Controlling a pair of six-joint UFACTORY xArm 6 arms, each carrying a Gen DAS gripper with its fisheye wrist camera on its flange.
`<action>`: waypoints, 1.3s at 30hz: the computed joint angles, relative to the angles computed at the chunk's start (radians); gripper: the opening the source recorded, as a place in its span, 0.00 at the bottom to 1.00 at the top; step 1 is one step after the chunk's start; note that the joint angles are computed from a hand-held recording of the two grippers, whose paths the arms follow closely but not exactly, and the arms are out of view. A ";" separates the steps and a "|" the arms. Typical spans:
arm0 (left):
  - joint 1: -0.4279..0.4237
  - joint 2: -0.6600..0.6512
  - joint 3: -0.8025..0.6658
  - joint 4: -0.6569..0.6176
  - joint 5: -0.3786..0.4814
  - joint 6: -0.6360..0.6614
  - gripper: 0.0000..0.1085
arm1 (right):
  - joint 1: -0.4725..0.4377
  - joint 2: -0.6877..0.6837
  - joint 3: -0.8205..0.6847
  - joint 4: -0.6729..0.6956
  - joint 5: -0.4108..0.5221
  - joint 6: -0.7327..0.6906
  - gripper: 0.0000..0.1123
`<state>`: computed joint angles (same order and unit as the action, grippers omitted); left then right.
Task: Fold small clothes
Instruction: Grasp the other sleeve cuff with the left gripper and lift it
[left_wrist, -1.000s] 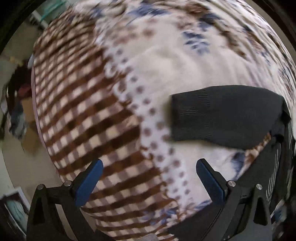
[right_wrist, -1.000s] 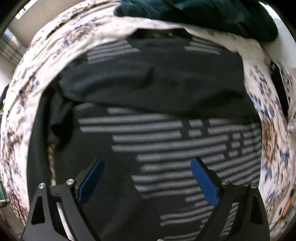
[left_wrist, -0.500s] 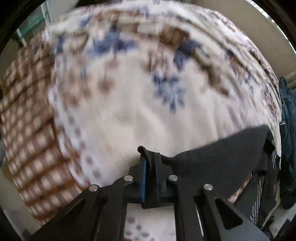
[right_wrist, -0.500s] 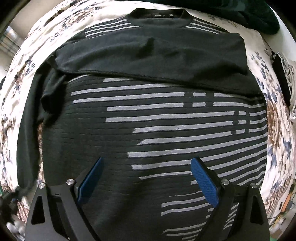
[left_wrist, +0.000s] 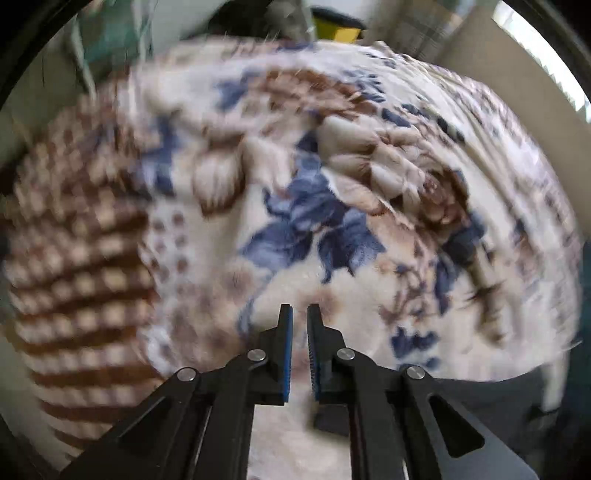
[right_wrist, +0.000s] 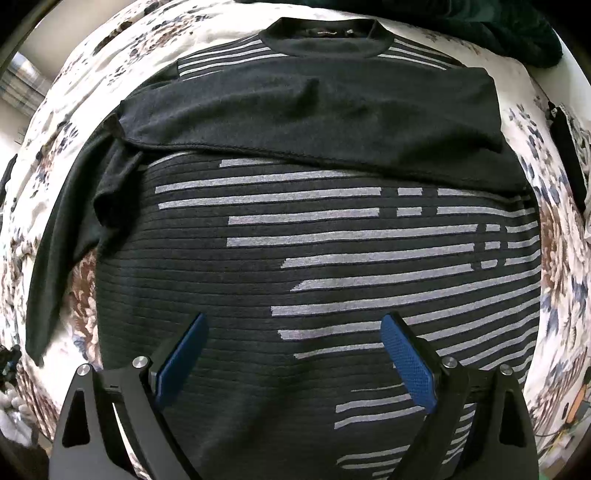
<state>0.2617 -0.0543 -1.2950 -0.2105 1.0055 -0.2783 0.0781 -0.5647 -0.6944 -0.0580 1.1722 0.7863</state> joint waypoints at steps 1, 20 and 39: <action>0.028 -0.004 0.004 -0.105 0.045 0.016 0.07 | 0.000 0.000 -0.001 0.000 0.000 0.000 0.85; -0.161 -0.078 0.154 -0.205 -0.299 -0.080 0.09 | 0.014 0.105 -0.071 -0.197 0.124 0.140 0.92; -0.919 0.296 -0.631 -0.027 -0.062 0.146 0.08 | -0.493 -0.042 0.096 -0.095 -0.070 -0.173 0.92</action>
